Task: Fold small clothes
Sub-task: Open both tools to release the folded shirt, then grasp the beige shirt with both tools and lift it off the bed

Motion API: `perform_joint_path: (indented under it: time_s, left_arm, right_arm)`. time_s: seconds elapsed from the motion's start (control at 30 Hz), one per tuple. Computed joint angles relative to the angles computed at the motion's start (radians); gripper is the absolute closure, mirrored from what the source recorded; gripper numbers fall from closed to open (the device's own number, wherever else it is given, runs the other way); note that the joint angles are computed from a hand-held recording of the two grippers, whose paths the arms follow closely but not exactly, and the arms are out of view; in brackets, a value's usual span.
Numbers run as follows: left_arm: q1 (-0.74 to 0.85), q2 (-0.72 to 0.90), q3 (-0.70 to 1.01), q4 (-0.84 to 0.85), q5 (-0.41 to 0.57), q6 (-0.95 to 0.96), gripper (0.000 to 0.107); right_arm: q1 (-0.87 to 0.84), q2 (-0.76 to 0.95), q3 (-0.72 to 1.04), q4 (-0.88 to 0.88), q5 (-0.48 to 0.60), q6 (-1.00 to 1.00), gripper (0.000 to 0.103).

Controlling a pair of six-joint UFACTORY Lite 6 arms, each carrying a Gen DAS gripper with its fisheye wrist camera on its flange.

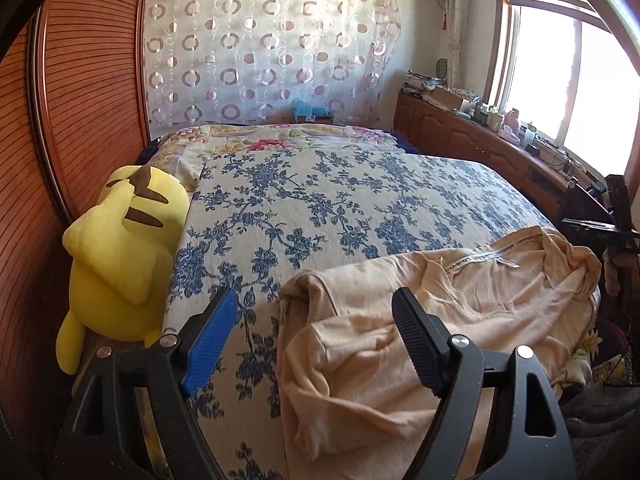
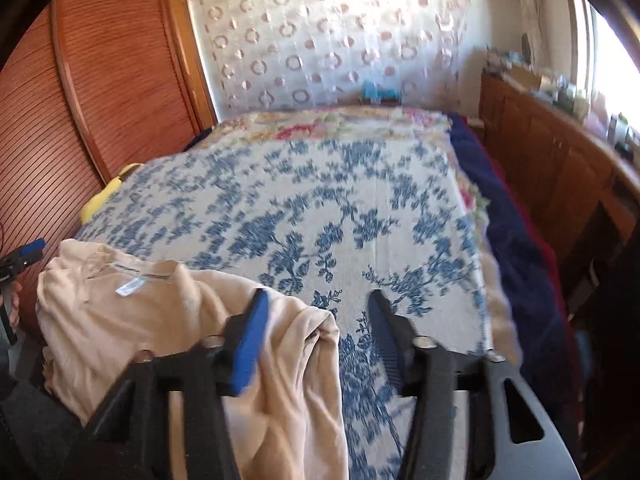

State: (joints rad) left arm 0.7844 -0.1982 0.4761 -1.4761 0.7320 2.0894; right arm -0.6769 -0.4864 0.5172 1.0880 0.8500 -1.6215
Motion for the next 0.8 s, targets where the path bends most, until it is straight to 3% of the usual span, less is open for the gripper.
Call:
perform_joint_path:
  time_s: [0.13, 0.2, 0.3, 0.4, 0.67, 0.73, 0.8]
  left_arm:
    - [-0.052, 0.014, -0.009, -0.041, -0.042, 0.021, 0.027]
    - [-0.071, 0.023, -0.011, -0.065, -0.063, 0.036, 0.027]
    - [-0.089, 0.04, 0.004, -0.098, -0.1, 0.042, 0.027]
    - [-0.087, 0.07, 0.035, -0.1, -0.09, 0.03, 0.027]
    - [-0.126, 0.27, 0.231, 0.004, -0.118, -0.122, 0.027]
    - [-0.13, 0.32, 0.28, 0.053, -0.104, -0.162, 0.032]
    - [-0.145, 0.368, 0.318, 0.092, -0.109, -0.198, 0.042]
  right_arm:
    - [0.077, 0.102, 0.04, -0.022, -0.043, 0.068, 0.07]
    - [0.076, 0.104, 0.029, -0.026, -0.034, 0.061, 0.099]
    - [-0.005, -0.017, -0.025, 0.024, -0.008, 0.001, 0.099]
    - [-0.139, -0.048, -0.014, 0.016, 0.146, -0.016, 0.099]
    - [-0.069, -0.052, -0.023, -0.001, 0.051, -0.012, 0.099]
    - [-0.014, -0.02, -0.008, 0.017, -0.001, 0.005, 0.095]
    - [0.011, -0.006, -0.008, 0.028, -0.044, -0.001, 0.079]
